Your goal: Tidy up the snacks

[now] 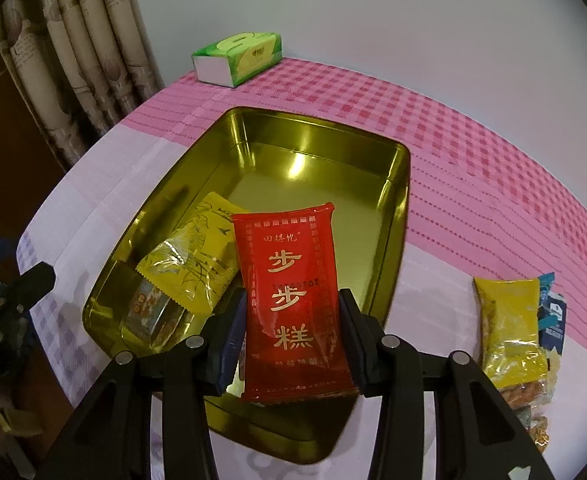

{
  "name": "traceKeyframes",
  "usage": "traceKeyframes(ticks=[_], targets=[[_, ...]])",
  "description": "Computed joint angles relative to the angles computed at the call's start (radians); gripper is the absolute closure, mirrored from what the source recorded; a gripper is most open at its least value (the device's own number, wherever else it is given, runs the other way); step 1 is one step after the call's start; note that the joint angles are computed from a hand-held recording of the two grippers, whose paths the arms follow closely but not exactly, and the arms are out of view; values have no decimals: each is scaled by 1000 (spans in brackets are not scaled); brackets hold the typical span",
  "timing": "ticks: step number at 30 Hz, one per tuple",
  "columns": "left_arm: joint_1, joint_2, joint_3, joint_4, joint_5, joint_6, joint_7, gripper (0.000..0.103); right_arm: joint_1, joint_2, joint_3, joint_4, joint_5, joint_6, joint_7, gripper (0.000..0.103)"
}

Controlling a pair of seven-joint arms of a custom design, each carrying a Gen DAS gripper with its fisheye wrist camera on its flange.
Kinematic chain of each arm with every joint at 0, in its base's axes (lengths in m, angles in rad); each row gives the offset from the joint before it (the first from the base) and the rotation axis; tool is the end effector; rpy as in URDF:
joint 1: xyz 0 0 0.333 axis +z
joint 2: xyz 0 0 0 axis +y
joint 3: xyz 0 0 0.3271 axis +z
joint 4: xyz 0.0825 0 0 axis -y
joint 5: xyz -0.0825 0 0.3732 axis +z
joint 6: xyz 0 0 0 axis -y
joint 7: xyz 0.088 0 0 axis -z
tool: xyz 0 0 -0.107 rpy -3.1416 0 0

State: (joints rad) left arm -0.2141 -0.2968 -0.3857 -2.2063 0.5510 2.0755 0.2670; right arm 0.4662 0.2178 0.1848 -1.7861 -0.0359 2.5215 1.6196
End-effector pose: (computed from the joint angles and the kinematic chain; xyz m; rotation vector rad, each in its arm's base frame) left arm 0.3979 -0.2573 0.5319 -2.1703 1.3293 -0.2942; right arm 0.5254 0.3885 0.5056 -2.3508 1.2236 -0.2864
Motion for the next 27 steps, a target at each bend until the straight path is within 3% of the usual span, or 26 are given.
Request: traceKeyframes(ticks=[17, 22, 27], targets=[[-3, 8, 1, 3, 0, 5, 2, 18, -8, 23, 15, 2, 52, -16, -50, 58], [-6, 13, 1, 5, 4, 2, 1, 18, -14, 2, 20, -23, 82, 11, -83, 45], [-10, 17, -2, 9, 17, -4, -2, 18, -21, -38, 23, -55, 120, 30, -117, 45]])
